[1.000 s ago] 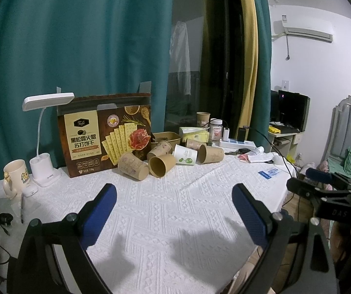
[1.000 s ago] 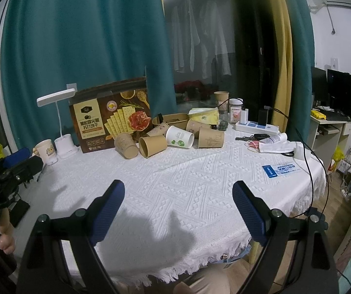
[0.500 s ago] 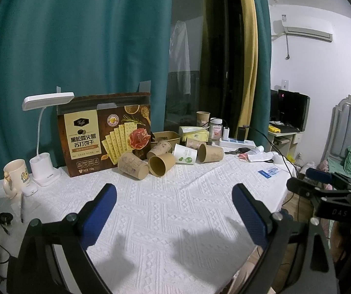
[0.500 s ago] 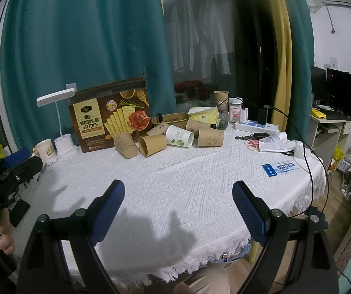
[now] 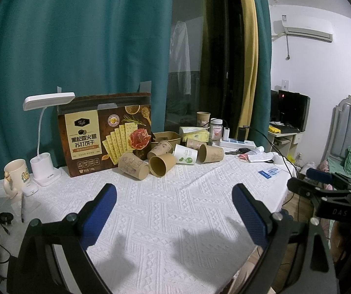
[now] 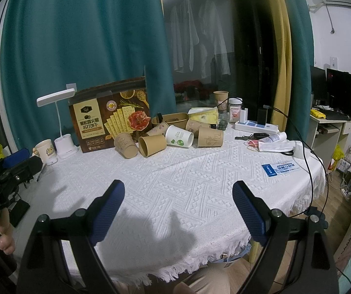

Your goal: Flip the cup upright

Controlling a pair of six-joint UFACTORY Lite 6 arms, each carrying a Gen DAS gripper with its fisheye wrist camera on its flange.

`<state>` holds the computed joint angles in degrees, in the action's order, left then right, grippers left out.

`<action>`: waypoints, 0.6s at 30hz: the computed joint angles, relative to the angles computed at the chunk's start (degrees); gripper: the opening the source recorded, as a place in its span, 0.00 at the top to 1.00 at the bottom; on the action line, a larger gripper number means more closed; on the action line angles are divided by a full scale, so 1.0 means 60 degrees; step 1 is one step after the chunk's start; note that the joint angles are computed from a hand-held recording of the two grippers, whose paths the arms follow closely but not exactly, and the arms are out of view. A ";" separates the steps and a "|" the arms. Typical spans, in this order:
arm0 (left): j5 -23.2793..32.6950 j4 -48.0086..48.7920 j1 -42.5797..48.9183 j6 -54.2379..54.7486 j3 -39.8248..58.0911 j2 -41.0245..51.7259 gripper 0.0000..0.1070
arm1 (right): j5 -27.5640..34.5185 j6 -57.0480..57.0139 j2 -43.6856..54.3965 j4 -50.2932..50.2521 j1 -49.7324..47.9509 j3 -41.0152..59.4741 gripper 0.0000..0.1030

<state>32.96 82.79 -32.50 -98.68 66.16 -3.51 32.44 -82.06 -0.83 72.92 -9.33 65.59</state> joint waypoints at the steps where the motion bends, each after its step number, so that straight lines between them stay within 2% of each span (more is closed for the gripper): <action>1: 0.0000 -0.0014 0.0003 0.0008 0.0009 0.0007 0.11 | -0.0022 -0.0004 0.0022 0.0014 0.0018 0.0011 0.14; 18: 0.0211 0.0413 -0.0039 -0.0175 -0.0071 0.0121 0.11 | -0.0081 0.0002 0.0126 0.0037 0.0049 -0.0043 0.14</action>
